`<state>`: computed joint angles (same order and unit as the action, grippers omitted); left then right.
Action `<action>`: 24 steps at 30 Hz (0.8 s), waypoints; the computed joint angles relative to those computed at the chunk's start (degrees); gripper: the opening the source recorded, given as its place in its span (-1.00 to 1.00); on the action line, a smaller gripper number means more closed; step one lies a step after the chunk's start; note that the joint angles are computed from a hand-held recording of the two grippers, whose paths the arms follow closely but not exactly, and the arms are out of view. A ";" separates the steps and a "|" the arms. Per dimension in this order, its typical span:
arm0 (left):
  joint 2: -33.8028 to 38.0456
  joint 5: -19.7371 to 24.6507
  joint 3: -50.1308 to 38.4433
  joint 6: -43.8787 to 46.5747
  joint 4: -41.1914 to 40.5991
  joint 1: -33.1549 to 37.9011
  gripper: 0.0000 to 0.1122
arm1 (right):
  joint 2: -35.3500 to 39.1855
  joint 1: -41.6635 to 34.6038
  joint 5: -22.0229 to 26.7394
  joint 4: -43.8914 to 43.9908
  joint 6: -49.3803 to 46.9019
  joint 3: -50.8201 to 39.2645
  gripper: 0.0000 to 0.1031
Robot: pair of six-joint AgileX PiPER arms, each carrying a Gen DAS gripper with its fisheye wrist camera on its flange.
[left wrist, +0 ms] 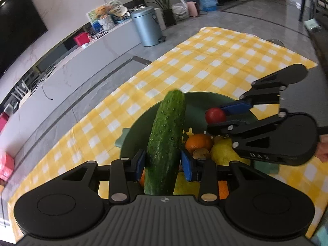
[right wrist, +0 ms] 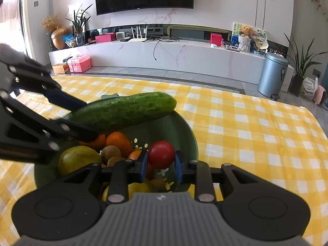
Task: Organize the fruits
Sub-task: 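Lower both held items into the colander and open both grippers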
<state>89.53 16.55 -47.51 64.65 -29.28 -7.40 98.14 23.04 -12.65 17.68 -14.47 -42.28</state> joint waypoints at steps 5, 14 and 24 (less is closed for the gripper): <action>-0.59 2.25 -0.36 -1.03 3.18 0.11 -0.27 | 0.20 0.19 -0.09 1.24 -1.46 -0.16 -0.53; 3.06 0.39 -0.47 -1.80 1.21 -0.24 -0.26 | 0.52 0.17 -0.94 0.70 -0.87 0.00 -0.53; 1.84 -2.08 2.06 2.67 -4.54 -0.37 -0.15 | 0.60 0.44 -2.22 0.58 -0.79 0.80 -0.51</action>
<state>91.37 14.47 -45.46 67.33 -33.82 -7.77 98.74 23.47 -14.86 18.26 -15.26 -41.48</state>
